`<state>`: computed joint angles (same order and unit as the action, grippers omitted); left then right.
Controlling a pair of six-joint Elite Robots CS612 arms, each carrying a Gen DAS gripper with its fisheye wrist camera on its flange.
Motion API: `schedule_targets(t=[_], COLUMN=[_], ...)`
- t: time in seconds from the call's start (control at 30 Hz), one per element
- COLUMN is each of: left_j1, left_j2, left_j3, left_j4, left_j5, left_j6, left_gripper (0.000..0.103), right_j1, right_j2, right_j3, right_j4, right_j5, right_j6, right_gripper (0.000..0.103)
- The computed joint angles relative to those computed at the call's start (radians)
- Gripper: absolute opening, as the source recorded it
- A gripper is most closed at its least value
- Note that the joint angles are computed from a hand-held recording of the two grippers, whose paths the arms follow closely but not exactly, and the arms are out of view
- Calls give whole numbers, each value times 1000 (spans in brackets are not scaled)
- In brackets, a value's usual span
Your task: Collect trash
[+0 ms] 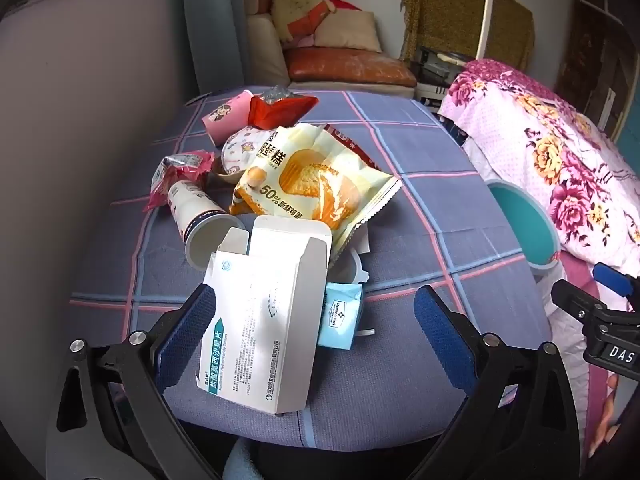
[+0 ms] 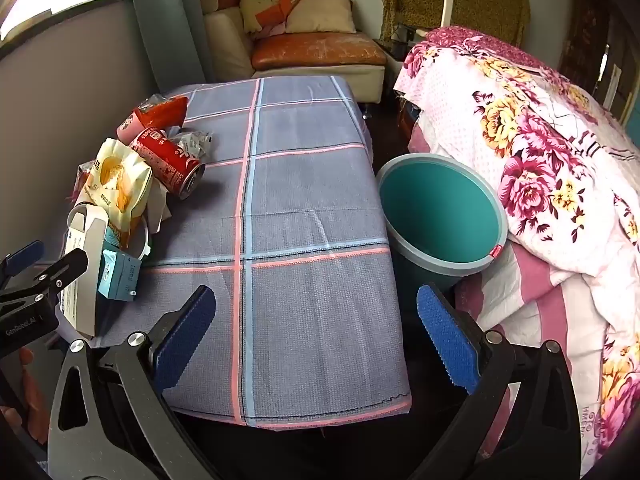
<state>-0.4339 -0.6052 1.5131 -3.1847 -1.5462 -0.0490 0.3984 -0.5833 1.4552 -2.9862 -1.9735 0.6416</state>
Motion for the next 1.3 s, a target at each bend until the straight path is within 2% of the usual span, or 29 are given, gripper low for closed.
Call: schedule_targets(t=[0.1,0.13,1.3], left_j1=[-4,-1,1], left_j2=[0,1,-7], left_j3=[-1,-1,2], left_j4=[5,0,2], left_j5=[18,2,3], left_j6=[1,-5,6], left_gripper=[100,99,99], right_j1=[1,1,-4], right_j2=[0,0,-6], right_j3=[0,0,-3], right_j4=[0,1,40], right_j5=[0,0,5], right_j6=[0,0,-7], right_gripper=[97,97,97])
